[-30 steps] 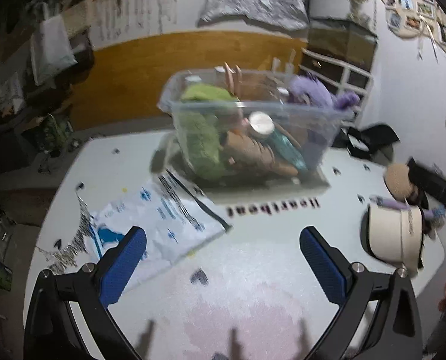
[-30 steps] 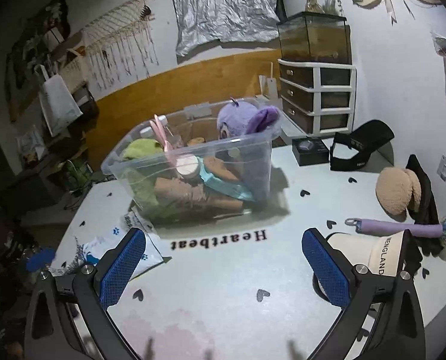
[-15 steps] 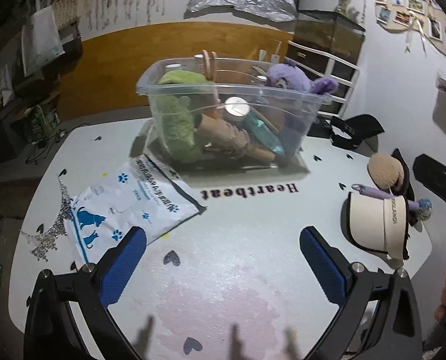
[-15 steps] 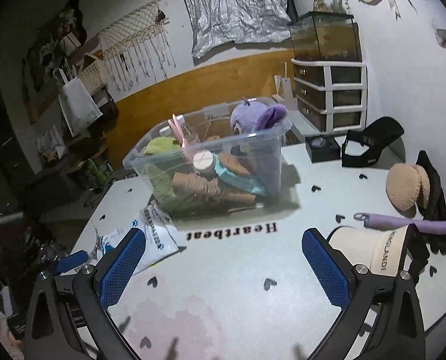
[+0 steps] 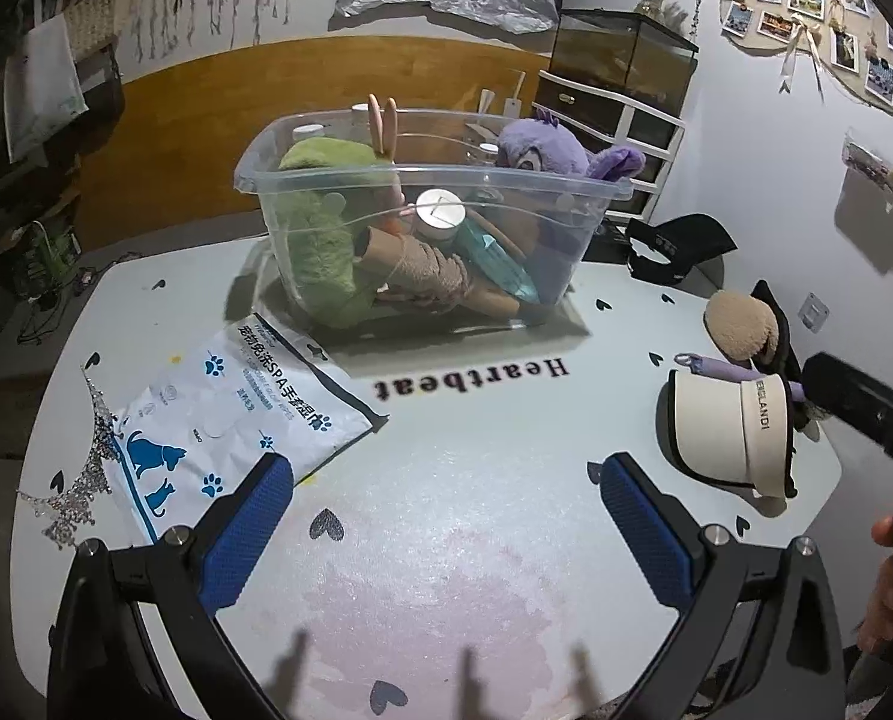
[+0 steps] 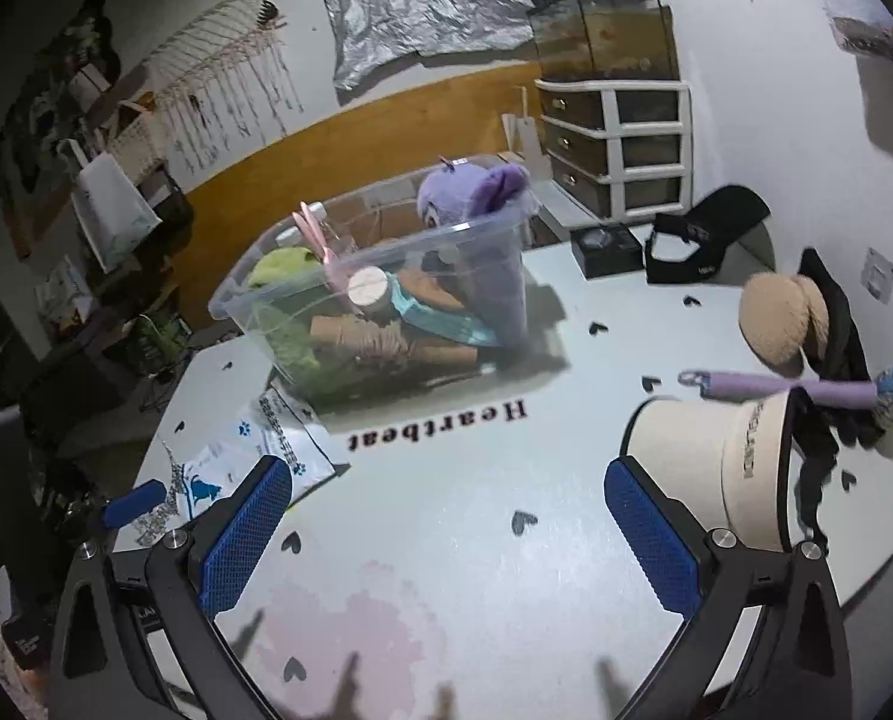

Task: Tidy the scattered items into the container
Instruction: 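Withdraw the empty right gripper from the box, then move the right gripper to the black charger box and grasp it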

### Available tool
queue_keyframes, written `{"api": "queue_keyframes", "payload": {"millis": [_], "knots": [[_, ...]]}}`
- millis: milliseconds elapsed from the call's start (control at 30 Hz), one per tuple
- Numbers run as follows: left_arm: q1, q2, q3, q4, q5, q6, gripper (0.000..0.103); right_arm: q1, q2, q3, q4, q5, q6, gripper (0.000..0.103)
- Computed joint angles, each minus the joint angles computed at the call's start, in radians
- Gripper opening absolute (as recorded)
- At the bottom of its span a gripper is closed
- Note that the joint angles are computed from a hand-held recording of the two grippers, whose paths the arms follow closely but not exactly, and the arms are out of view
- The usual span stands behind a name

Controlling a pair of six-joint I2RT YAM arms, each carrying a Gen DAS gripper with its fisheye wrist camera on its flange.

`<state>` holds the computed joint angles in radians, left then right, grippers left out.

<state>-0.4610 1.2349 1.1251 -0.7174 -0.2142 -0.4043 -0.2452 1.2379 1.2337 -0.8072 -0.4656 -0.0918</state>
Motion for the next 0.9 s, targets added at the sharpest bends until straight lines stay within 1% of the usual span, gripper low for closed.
{"api": "queue_keyframes", "payload": {"millis": [100,233,400,467,500,567,633,767,833,900], "knots": [[0.015,-0.002,-0.012,0.008,0.031,0.016,0.103,0.005,-0.019,-0.016,-0.006,0.037,0.024,0.103],[0.029,0.004,-0.024,0.026,0.068,0.018,0.103,-0.008,-0.029,-0.042,-0.004,0.059,0.032,0.103],[0.003,0.020,-0.001,0.041,0.013,-0.020,0.103,-0.085,0.064,0.006,-0.011,0.036,0.039,0.103],[-0.015,0.047,0.020,0.040,-0.016,-0.067,0.103,-0.116,0.114,0.033,-0.021,0.022,0.025,0.101],[-0.024,0.061,0.032,0.039,-0.030,-0.090,0.103,-0.139,0.154,0.060,-0.030,0.014,0.005,0.097],[-0.045,0.090,0.056,0.035,-0.062,-0.141,0.103,-0.175,0.229,0.125,-0.051,0.006,-0.041,0.093],[-0.079,0.126,0.089,0.030,-0.106,-0.179,0.103,-0.211,0.310,0.203,-0.073,0.002,-0.087,0.093],[-0.136,0.213,0.171,0.009,-0.187,-0.243,0.103,-0.263,0.491,0.398,-0.073,0.013,-0.185,0.093],[-0.159,0.258,0.215,-0.006,-0.222,-0.272,0.103,-0.270,0.605,0.539,-0.094,0.010,-0.228,0.093],[-0.177,0.303,0.261,-0.021,-0.261,-0.300,0.103,-0.266,0.737,0.724,-0.128,0.013,-0.268,0.093]]}}
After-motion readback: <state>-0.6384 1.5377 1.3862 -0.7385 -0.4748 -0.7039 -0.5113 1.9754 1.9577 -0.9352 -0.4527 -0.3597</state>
